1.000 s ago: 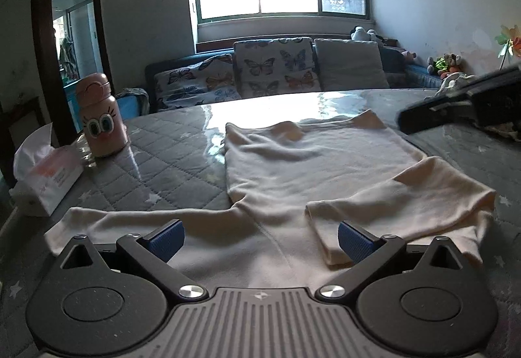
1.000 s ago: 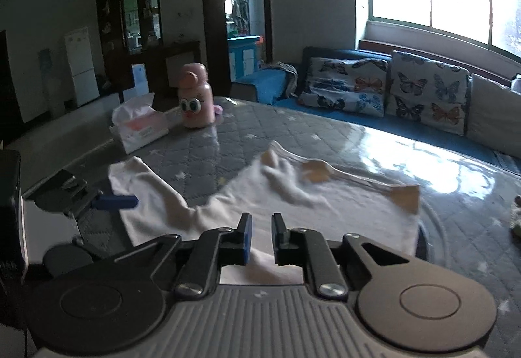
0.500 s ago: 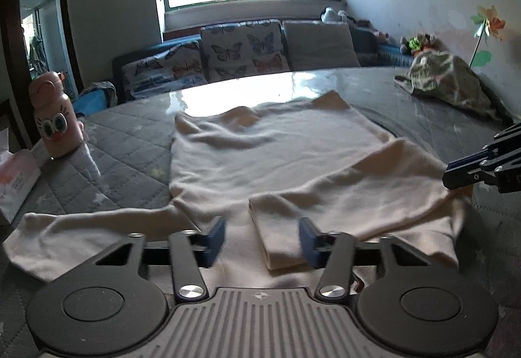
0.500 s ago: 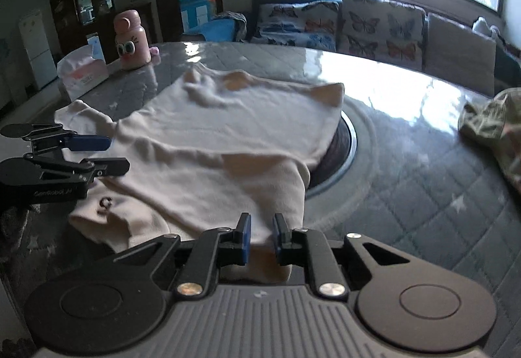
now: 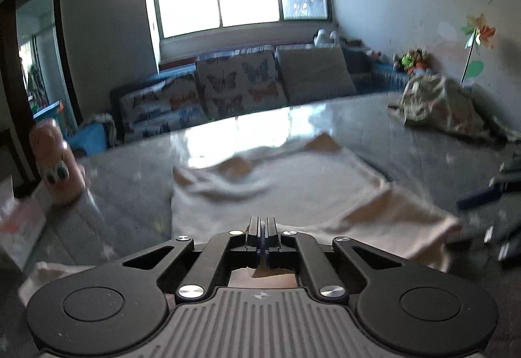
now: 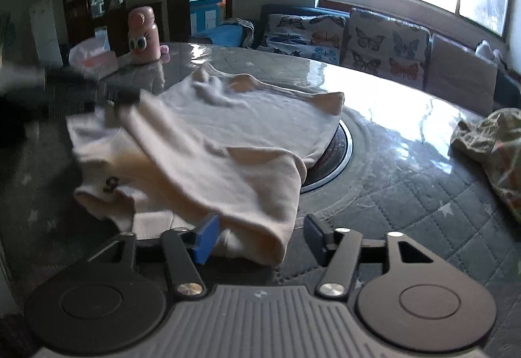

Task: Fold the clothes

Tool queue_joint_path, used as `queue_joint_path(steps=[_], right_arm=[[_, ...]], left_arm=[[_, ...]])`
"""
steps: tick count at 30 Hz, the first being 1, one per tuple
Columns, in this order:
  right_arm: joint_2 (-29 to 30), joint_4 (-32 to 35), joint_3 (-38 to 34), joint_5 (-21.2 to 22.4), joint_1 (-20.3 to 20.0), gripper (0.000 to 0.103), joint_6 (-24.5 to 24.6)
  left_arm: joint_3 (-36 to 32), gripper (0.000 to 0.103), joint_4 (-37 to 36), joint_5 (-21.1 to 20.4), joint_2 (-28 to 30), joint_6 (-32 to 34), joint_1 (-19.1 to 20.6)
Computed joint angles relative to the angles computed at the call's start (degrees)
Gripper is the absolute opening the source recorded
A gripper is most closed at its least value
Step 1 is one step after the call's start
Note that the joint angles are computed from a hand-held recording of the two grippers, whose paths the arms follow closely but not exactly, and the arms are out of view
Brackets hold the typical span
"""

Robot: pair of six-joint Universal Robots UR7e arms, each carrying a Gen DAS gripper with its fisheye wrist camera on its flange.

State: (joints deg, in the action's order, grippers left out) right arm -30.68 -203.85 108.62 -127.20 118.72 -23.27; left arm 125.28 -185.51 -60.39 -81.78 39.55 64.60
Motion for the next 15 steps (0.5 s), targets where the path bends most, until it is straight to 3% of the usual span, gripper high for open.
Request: queue_joint_path(steps=[4,15], right_arm=[[1.66,-2.31,-0.97,-0.5,0.1,0.069,-1.63],[3.92,-4.15,-3.05,-2.13,-0.03,0.071,-1.65]], left_arm=[[-1.14,0.002,-0.23,-0.42,0.06,0.84,-1.83],[-3.66,0.002,-0.63,-2.8,-0.08,2.79,-4.64]])
